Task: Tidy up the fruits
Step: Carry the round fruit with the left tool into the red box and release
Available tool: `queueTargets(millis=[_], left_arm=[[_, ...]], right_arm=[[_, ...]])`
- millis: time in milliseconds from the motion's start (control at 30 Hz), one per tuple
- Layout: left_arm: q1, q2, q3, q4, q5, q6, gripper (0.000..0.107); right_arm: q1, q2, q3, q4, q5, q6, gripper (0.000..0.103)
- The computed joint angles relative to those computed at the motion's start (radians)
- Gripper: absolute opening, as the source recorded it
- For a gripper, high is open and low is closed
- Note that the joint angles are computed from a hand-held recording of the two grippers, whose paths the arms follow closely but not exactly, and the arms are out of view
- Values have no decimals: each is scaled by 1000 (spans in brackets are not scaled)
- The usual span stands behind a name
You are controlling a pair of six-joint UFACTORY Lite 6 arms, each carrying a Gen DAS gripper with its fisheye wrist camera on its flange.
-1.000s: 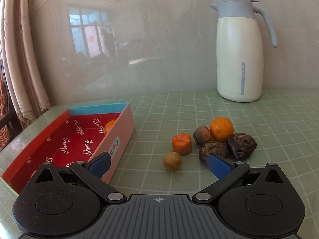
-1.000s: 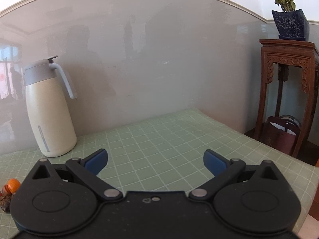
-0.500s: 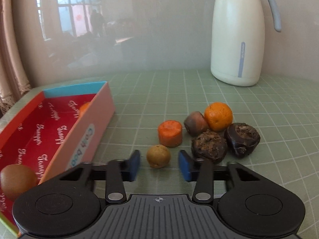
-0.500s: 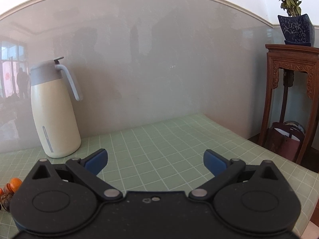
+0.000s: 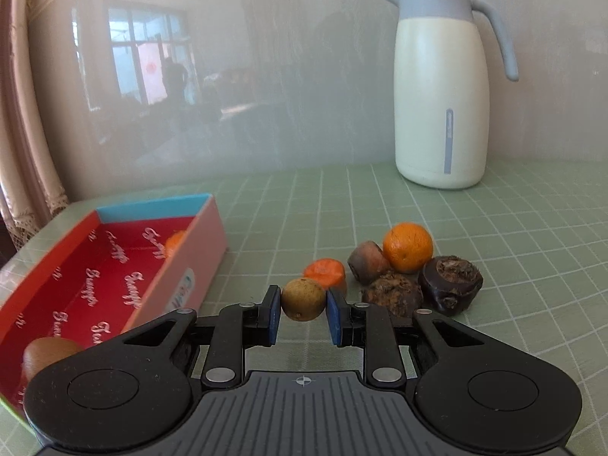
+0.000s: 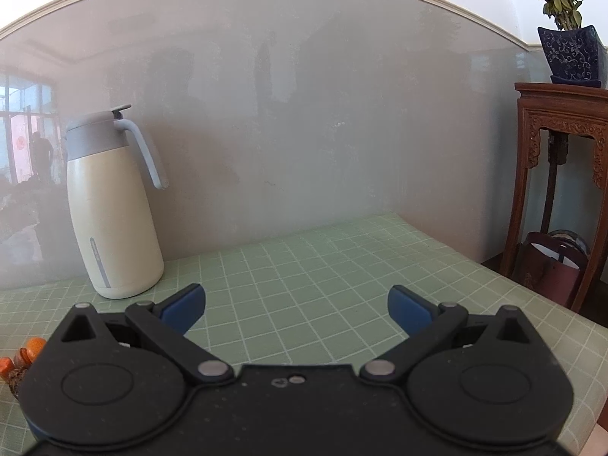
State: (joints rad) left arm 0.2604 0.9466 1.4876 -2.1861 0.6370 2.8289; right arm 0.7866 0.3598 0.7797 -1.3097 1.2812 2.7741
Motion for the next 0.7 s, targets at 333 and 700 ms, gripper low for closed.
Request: queueTargets(millis=[333, 700], left_arm=[[67, -33, -24, -197, 87, 132, 26], [129, 127, 315, -170, -105, -61, 26]], right_arm=[[3, 48, 69, -26, -8, -32, 103], [-1, 140, 207, -63, -26, -105, 103]])
